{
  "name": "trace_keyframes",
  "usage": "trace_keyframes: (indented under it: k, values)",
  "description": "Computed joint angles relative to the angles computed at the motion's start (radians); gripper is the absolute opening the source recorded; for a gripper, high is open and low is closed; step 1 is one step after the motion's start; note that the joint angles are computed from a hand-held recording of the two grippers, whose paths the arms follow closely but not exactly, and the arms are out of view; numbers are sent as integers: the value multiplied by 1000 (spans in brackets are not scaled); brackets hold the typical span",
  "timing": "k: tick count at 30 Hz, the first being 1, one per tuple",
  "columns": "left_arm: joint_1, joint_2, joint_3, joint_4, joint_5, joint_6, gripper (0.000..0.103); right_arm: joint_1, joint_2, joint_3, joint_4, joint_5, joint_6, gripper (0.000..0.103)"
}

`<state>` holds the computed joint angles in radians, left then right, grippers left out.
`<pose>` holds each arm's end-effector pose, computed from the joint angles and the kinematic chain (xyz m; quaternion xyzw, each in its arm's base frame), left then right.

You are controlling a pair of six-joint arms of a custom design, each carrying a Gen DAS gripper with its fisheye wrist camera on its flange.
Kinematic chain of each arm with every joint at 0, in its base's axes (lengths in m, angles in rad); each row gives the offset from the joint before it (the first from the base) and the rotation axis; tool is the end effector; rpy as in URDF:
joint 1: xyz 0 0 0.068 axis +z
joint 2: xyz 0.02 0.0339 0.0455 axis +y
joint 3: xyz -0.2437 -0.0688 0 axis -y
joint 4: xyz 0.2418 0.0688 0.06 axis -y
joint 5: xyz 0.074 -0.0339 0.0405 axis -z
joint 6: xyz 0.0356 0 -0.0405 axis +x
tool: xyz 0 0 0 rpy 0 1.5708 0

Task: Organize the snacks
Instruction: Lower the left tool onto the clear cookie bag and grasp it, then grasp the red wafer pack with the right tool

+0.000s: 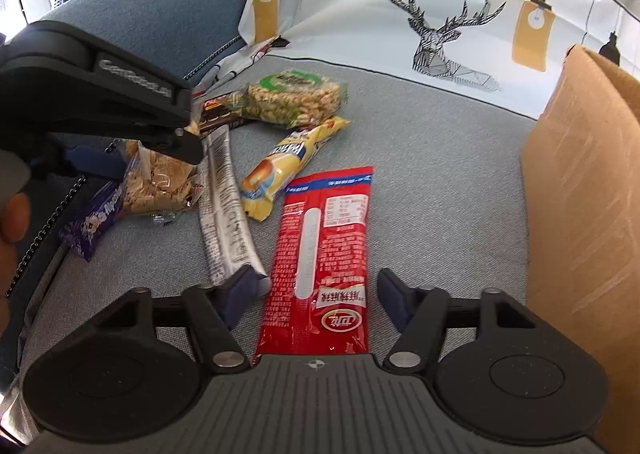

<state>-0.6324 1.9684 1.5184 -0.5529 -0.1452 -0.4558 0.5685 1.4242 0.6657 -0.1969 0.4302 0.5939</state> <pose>0.3394 -0.2423 0.1950 0.0642 0.9555 -0.0851 0.2751 0.2293 0.1289 0.1450 0.0765 0.9302 -0.0076 0.3590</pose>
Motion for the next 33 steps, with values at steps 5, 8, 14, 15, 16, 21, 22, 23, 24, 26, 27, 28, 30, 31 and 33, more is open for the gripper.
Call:
trace_keyframes:
  k: [5,8,14,15,16,21,22,23,24,26,27,28,30,31,33]
  values:
    - [-19,32,27,-1,-55,44,58,-3,-34,-25,12,-1,-12,25]
    - [-28,18,10,10,-80,71,52,2,-92,-51,0,20,-17,8]
    - [-52,-83,-91,82,-115,100,49,21,-232,-106,-33,45,-39,0]
    - [-54,-110,-116,96,-113,101,49,32,-252,-114,-37,55,-44,0]
    - [-56,-132,-134,99,-111,99,49,46,-275,-122,-43,69,-50,0]
    - [-54,-279,-245,98,-33,32,49,119,-367,-138,-121,124,-32,0]
    - [-52,-305,-265,90,-12,19,49,127,-381,-140,-137,127,-19,0]
    - [-48,-334,-285,76,17,-1,49,129,-393,-142,-152,122,-5,1]
    - [-44,-362,-306,67,42,-26,49,130,-401,-143,-162,122,13,2]
    - [-32,-422,-358,76,86,-72,49,128,-416,-152,-156,112,35,13]
    - [-23,-446,-379,82,105,-84,49,124,-414,-156,-144,107,39,30]
    - [-18,-459,-390,81,114,-93,49,122,-403,-157,-131,108,44,46]
    - [-10,-463,-391,65,116,-99,49,118,-367,-153,-106,114,51,52]
    - [-3,-457,-384,52,118,-99,49,112,-352,-153,-87,110,48,52]
    - [11,-437,-369,32,126,-107,49,89,-318,-153,-55,91,44,53]
